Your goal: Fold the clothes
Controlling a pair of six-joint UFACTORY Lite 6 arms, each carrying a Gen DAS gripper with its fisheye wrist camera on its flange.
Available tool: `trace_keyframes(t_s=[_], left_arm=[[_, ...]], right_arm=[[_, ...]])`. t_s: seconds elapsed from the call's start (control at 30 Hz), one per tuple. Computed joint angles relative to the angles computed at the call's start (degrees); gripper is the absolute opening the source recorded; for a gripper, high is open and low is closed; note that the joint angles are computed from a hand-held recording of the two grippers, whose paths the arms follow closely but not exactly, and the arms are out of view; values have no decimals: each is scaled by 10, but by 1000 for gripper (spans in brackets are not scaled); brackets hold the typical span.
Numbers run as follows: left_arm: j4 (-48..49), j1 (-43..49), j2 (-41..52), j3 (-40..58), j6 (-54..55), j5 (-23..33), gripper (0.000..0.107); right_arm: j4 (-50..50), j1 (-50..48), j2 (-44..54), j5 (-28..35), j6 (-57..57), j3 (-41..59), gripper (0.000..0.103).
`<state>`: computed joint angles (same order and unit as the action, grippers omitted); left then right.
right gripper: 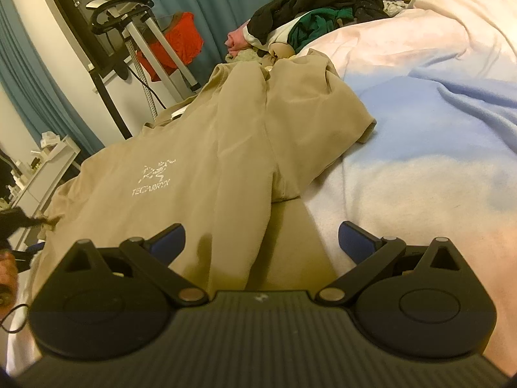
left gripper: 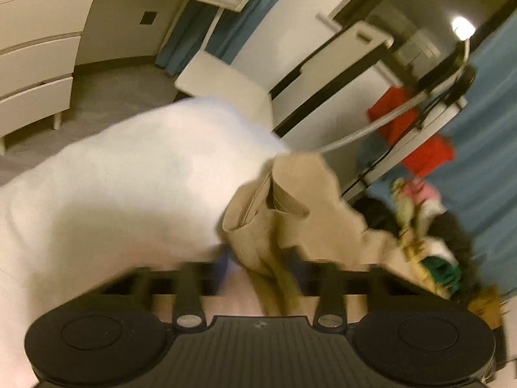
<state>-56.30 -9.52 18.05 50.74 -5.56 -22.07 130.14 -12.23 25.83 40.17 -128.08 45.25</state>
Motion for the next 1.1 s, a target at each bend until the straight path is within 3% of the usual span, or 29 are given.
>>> trace_keyframes(t_s=[0.13,0.2,0.3,0.47,0.53,0.6,0.63,0.8,0.93,1.0,1.1], left_arm=[[-136,-27,-19,9,219,-17,6],[-143,-18,-67,-17,242,-2,6],[-229,-13,-95,-34,331,-16,4],[-345,-20,-75,-52,457,-86,4],[-377,-56,-104,-70,474,-110,16],[-421,-113,-139,-80,505,-144,40],[-445,-149,-153,-78,525,-166,44],[-551,-380,-137,34,569,-327,85],[-574,-548,-22,206,581,-429,89],[-563,-604,35,262,555,-444,92],[-538,-658,118,325,502,-447,94]], right_arm=[[8,2,1,1,-11,-2,103],[10,2,5,1,-17,-1,103],[18,4,7,4,-26,-4,103],[29,7,4,6,-39,-9,103],[32,9,4,5,-41,-8,103],[30,7,5,8,-41,-6,103],[26,5,5,11,-38,-6,103],[-43,-42,-2,73,26,-11,103],[-134,-114,15,169,136,10,103],[-176,-159,54,231,214,44,103],[-207,-189,128,264,305,122,103]])
